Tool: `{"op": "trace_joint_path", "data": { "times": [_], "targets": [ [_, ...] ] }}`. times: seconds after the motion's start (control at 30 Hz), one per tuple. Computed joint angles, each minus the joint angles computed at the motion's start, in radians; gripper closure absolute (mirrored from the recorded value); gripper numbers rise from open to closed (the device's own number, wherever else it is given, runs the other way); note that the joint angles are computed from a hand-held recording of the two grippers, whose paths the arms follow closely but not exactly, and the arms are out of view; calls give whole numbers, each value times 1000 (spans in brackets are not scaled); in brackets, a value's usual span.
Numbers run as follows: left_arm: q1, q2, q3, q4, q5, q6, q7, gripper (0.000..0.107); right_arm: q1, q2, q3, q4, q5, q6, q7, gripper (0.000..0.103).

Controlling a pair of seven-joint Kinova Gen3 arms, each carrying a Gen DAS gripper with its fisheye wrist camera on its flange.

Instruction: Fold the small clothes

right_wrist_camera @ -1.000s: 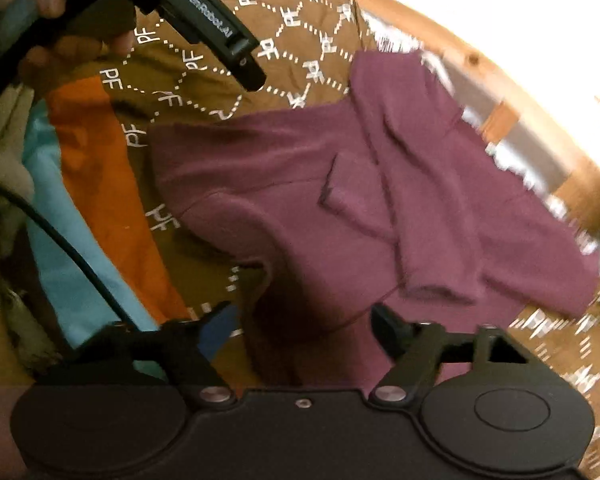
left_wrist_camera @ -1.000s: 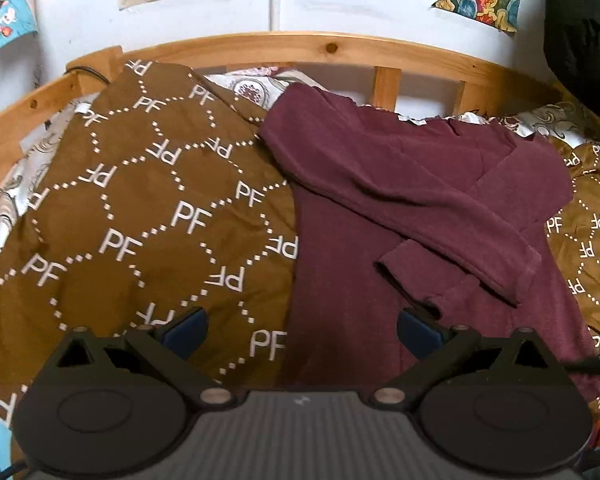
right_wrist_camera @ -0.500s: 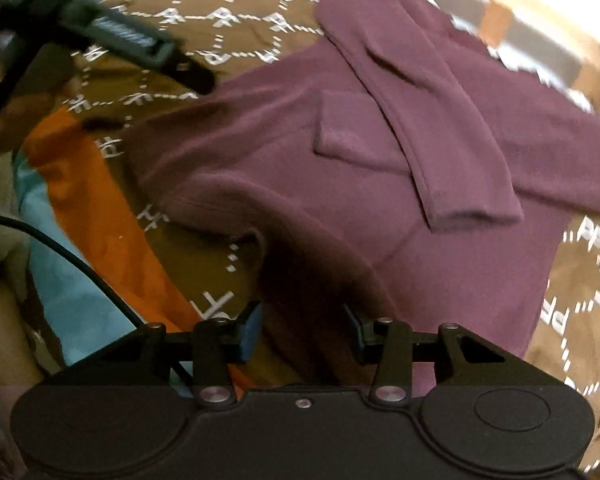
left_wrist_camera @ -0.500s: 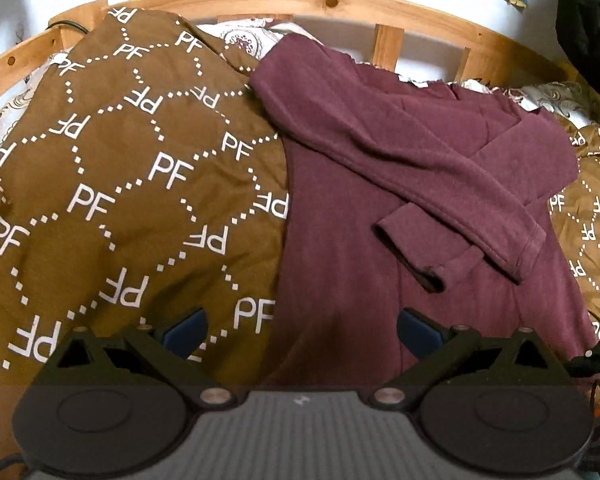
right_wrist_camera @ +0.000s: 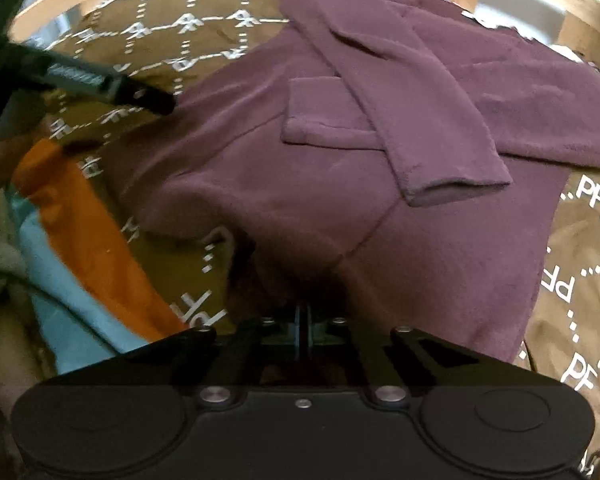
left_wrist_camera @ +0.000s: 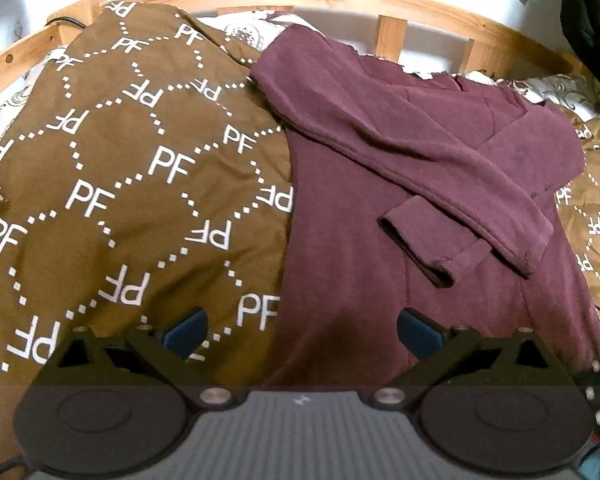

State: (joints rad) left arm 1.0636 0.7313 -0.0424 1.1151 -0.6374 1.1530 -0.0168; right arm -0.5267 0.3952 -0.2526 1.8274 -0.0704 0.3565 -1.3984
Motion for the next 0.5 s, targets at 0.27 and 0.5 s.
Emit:
{"op": "trace_joint_path", "data": {
  "times": [0.27,0.5],
  "targets": [
    [0,-16,-9,23,-16,9,45,5,19,-34,-42,13,-10,96,165,103],
    [-7,-25,3,41,-27,-17,49,5,1,-52,-40,52,-24,-24,199,73]
  ]
}}
